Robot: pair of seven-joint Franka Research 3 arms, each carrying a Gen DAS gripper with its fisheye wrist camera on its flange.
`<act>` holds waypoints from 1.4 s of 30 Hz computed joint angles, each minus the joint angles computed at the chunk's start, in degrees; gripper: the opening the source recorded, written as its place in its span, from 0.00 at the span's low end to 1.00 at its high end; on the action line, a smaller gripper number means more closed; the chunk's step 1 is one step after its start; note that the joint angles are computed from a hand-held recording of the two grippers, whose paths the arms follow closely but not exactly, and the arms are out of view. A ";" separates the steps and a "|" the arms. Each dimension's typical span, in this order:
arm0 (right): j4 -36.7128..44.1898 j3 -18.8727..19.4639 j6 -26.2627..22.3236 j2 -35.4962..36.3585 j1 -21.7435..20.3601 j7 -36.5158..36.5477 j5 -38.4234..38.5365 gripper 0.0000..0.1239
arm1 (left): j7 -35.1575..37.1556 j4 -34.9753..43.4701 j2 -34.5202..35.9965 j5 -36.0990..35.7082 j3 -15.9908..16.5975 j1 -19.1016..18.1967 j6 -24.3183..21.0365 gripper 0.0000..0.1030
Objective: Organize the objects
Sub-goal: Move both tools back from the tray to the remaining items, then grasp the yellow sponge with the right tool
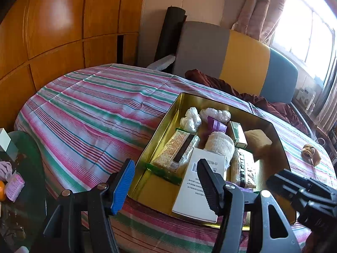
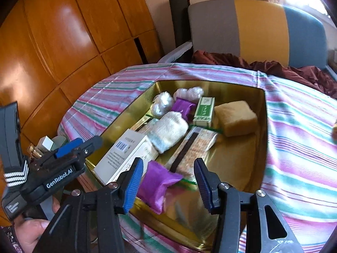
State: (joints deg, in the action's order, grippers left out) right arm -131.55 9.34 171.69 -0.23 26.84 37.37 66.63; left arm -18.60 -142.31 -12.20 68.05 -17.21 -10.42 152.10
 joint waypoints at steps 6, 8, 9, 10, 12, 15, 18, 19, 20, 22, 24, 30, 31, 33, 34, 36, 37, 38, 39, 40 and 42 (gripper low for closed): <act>-0.27 -0.68 0.77 -0.87 -0.45 -1.51 2.27 0.41 | 0.53 0.46 0.13 0.18 -0.33 -0.48 -0.60 0.60; -0.40 -0.87 0.97 -1.02 -0.59 -1.29 2.09 0.42 | 0.54 0.58 0.22 0.41 -0.31 -0.61 -0.21 0.60; -0.58 -0.98 1.23 -1.19 -0.69 -1.21 1.92 0.42 | 0.18 0.57 0.18 0.88 -0.31 -0.59 0.18 0.60; -0.63 -1.06 1.44 -1.26 -0.73 -1.23 1.96 0.42 | -0.22 0.62 0.20 1.38 -0.33 -0.57 0.56 0.60; -0.73 -1.29 1.73 -1.45 -0.85 -1.48 2.28 0.42 | -1.19 0.85 0.36 2.82 -0.32 -0.48 1.78 0.60; -0.95 -1.71 2.23 -1.68 -1.18 -1.79 2.66 0.44 | -3.49 1.40 0.75 6.98 -0.21 -0.19 5.15 0.60; -1.47 -2.18 3.14 -1.86 -1.69 -1.74 2.38 0.44 | -4.55 2.43 1.50 9.81 -0.43 -0.61 6.58 0.60; -1.68 -2.51 3.06 -1.97 -2.02 -1.69 2.45 0.44 | -4.31 2.85 1.84 10.01 -0.46 -0.93 6.78 0.60; -1.84 -2.77 3.02 -2.06 -2.29 -1.73 2.66 0.44 | -3.89 3.42 2.38 9.96 -0.49 -1.30 7.04 0.60; -2.54 -3.31 3.98 -2.22 -3.00 -1.31 2.52 0.45 | -3.37 4.67 3.56 9.96 -0.47 -1.97 7.78 0.60; -3.29 -4.09 4.50 -2.45 -3.85 -1.53 3.04 0.47 | -3.54 5.75 4.63 10.41 -0.43 -2.60 8.53 0.61; -6.15 -7.13 4.91 -2.41 -8.11 1.09 1.92 0.51 | 3.34 11.09 9.71 8.01 -0.08 -5.33 9.88 0.61; -6.62 -7.69 4.98 -2.25 -9.08 1.52 1.54 0.51 | 4.56 12.01 10.52 7.38 0.05 -5.82 10.10 0.61; -7.56 -8.55 5.46 -1.73 -11.16 4.02 -1.57 0.53 | 8.74 14.34 12.70 4.71 0.34 -6.85 11.25 0.61; -8.18 -9.06 5.84 -1.18 -12.61 8.12 -6.11 0.53 | 11.20 15.47 13.81 2.97 0.50 -7.38 11.76 0.61; -8.80 -10.09 5.92 -0.17 -15.24 15.20 -14.21 0.53 | 15.45 17.58 15.81 0.13 0.82 -8.51 12.47 0.61; -9.10 -10.82 6.26 0.42 -16.64 20.88 -20.44 0.53 | 19.87 19.11 17.37 -2.82 0.73 -9.09 13.09 0.61; -8.92 -11.36 6.66 1.03 -17.83 23.66 -23.42 0.53 | 22.49 20.10 18.33 -4.70 0.88 -9.78 13.23 0.61; -8.14 -11.81 7.01 1.85 -19.21 24.09 -23.67 0.53 | 25.66 21.44 19.60 -6.81 0.87 -10.53 13.27 0.61; -7.60 -11.87 7.09 2.33 -20.24 24.86 -24.25 0.53 | 27.97 22.40 20.50 -8.30 1.02 -11.25 13.34 0.61; -5.03 -11.15 7.27 4.02 -22.89 22.78 -20.71 0.59 | 32.77 24.30 22.53 -12.02 1.03 -12.40 14.05 0.61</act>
State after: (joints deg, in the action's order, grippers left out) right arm -136.57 -1.81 178.96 3.79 3.95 60.15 45.92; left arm 14.17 -118.00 10.33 56.03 -16.18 -22.83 166.15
